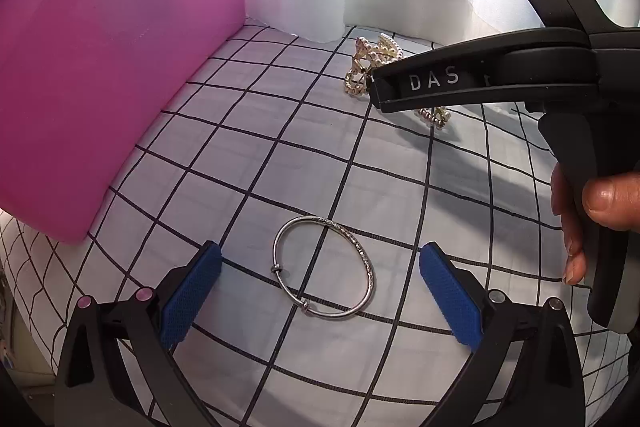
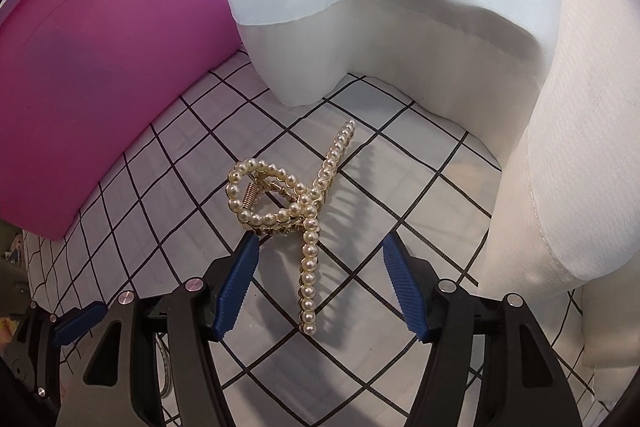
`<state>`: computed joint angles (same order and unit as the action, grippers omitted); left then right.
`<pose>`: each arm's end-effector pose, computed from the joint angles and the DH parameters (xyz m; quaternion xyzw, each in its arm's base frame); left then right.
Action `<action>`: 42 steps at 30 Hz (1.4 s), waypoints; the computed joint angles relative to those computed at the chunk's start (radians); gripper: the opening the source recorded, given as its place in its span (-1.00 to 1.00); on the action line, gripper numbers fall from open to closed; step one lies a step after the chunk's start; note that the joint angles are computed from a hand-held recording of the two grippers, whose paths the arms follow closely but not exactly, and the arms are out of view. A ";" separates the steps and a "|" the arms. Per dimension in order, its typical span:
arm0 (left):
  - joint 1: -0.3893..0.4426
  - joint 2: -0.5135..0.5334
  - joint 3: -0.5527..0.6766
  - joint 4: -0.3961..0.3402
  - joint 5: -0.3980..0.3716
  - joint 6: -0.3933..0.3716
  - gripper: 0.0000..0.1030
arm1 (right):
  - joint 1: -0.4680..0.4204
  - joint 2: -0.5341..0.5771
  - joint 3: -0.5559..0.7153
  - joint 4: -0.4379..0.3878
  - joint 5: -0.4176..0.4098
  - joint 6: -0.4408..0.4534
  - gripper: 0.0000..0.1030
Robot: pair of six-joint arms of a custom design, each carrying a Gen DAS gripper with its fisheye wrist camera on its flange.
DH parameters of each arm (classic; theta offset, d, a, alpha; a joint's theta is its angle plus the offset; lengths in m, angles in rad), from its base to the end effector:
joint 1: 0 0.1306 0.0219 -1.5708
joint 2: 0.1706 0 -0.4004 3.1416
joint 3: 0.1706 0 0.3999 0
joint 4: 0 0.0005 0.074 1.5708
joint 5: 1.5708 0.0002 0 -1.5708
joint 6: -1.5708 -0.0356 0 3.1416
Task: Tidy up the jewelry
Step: 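Lower the right tool over the pearl claw clip and close on it, then hold the pearl clip in the right tool while the left tool grasps the silver bangle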
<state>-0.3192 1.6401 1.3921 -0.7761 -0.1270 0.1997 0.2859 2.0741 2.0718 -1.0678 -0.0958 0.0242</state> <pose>0.5343 -0.1724 0.3279 0.0403 0.9602 -0.0101 0.2761 0.6938 0.2070 0.3465 -0.1612 0.9543 0.0783 0.2393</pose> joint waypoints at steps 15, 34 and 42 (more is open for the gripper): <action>0.001 0.012 0.002 0.037 -0.018 0.031 0.84 | 0.036 0.207 0.315 -0.102 0.061 0.040 0.47; -0.003 -0.087 -0.109 0.135 -0.011 -0.053 -0.99 | 0.018 0.126 0.173 0.008 0.006 -0.049 -0.04; -0.001 -0.095 -0.121 0.137 -0.008 -0.092 -0.89 | 0.012 0.048 0.042 0.070 0.003 -0.073 -0.04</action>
<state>-0.3200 1.5453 1.2708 -0.6386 -0.1354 0.1080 0.2977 2.1221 2.1140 -0.9974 -0.0929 -0.0485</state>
